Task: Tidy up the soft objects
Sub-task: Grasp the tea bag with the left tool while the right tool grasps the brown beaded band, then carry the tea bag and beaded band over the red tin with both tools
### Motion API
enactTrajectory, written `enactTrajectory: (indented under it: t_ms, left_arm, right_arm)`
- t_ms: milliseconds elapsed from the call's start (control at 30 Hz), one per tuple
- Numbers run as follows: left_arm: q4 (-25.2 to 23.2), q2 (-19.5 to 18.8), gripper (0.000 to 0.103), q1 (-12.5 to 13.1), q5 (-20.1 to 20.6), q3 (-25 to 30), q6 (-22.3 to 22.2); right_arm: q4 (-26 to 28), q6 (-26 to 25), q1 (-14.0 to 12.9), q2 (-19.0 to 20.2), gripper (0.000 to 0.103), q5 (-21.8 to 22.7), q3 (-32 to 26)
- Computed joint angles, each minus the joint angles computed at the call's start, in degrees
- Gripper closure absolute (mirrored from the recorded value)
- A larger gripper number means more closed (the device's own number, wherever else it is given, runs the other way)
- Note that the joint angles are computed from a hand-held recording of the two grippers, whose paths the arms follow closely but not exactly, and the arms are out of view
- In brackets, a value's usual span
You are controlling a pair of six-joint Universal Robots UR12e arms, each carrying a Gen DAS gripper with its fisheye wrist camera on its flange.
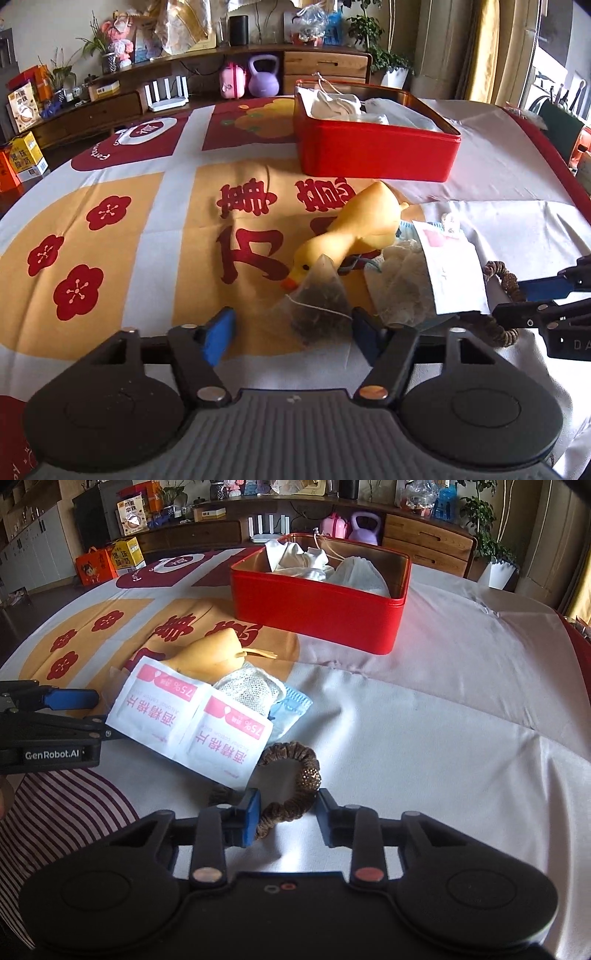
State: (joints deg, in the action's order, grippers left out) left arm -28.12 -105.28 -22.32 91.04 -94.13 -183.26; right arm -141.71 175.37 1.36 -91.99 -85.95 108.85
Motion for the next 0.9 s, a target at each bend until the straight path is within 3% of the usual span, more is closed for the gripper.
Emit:
enactTrajectory:
  t_ms: [167, 400, 900]
  left_arm:
    - [0.87, 0.33, 0.057, 0.31, -0.40, -0.43, -0.41]
    - [1.03, 0.88, 0.082, 0.85, -2.46, -0.76, -0.53]
    - [2.26, 3.26, 0.096, 1.07, -3.82, -2.47, -1.63]
  right_arm:
    - [-0.20, 1.30, -0.18, -0.27, 0.088, 0.50, 0.14]
    - [-1.98, 4.04, -0.60, -1.48, 0.094, -0.40, 1.01]
    - [-4.09, 7.21, -2.55, -5.35, 0.094, 2.28, 2.81]
